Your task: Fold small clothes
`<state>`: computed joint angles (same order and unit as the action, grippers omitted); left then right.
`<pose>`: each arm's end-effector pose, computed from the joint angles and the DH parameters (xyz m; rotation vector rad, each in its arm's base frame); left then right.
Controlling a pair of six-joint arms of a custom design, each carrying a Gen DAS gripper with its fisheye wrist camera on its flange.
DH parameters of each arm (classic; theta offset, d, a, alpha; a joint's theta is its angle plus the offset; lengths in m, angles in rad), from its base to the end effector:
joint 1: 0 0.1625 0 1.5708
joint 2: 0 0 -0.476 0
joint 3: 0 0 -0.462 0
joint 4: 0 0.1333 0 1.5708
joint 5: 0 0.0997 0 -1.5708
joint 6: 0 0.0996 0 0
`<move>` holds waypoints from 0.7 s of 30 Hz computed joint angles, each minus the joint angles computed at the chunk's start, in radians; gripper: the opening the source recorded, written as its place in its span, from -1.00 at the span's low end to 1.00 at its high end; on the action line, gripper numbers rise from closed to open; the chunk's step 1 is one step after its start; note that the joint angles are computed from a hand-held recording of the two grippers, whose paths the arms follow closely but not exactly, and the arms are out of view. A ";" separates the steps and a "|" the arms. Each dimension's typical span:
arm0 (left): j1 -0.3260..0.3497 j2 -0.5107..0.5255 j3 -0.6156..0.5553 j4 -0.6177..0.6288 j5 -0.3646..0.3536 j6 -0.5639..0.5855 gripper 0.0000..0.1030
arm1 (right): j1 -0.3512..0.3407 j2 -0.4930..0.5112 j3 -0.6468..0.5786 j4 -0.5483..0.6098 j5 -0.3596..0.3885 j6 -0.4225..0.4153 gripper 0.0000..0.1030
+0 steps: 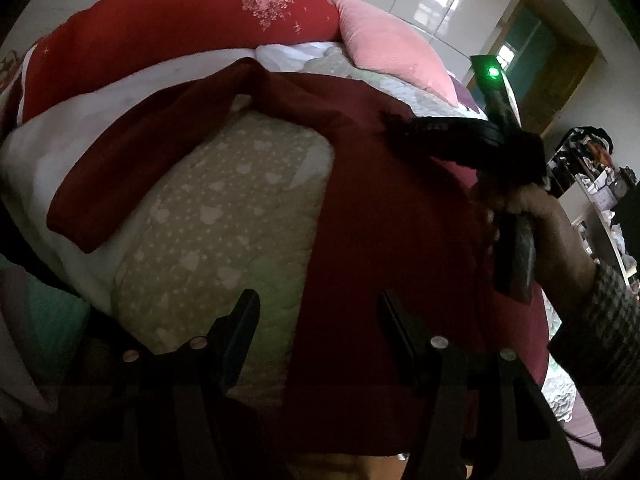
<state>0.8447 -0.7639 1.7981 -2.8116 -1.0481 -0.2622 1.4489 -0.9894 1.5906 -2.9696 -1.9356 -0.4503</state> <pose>-0.3247 -0.6414 0.0307 0.5512 2.6613 -0.5926 0.0024 -0.7847 0.3053 0.2121 -2.4427 0.8610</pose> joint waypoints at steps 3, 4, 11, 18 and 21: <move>0.002 0.001 -0.002 0.003 -0.006 -0.007 0.17 | -0.007 -0.017 0.030 0.044 0.075 0.006 -0.12; 0.002 0.001 -0.002 0.004 -0.011 -0.008 0.17 | -0.011 -0.035 0.051 0.048 0.114 0.010 -0.12; -0.014 -0.006 0.010 -0.009 -0.018 0.004 0.17 | -0.058 -0.201 0.205 -0.009 0.208 0.060 0.03; -0.027 0.012 -0.009 0.005 -0.011 0.015 0.17 | -0.192 -0.382 0.375 -0.170 0.127 0.179 0.03; -0.028 0.020 -0.015 0.029 -0.011 -0.002 0.17 | -0.237 -0.433 0.408 -0.171 0.127 0.243 0.11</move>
<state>0.8172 -0.7442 1.7835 -2.7825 -1.0592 -0.2638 1.2117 -1.4220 1.9982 -3.1405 -1.8087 -0.2076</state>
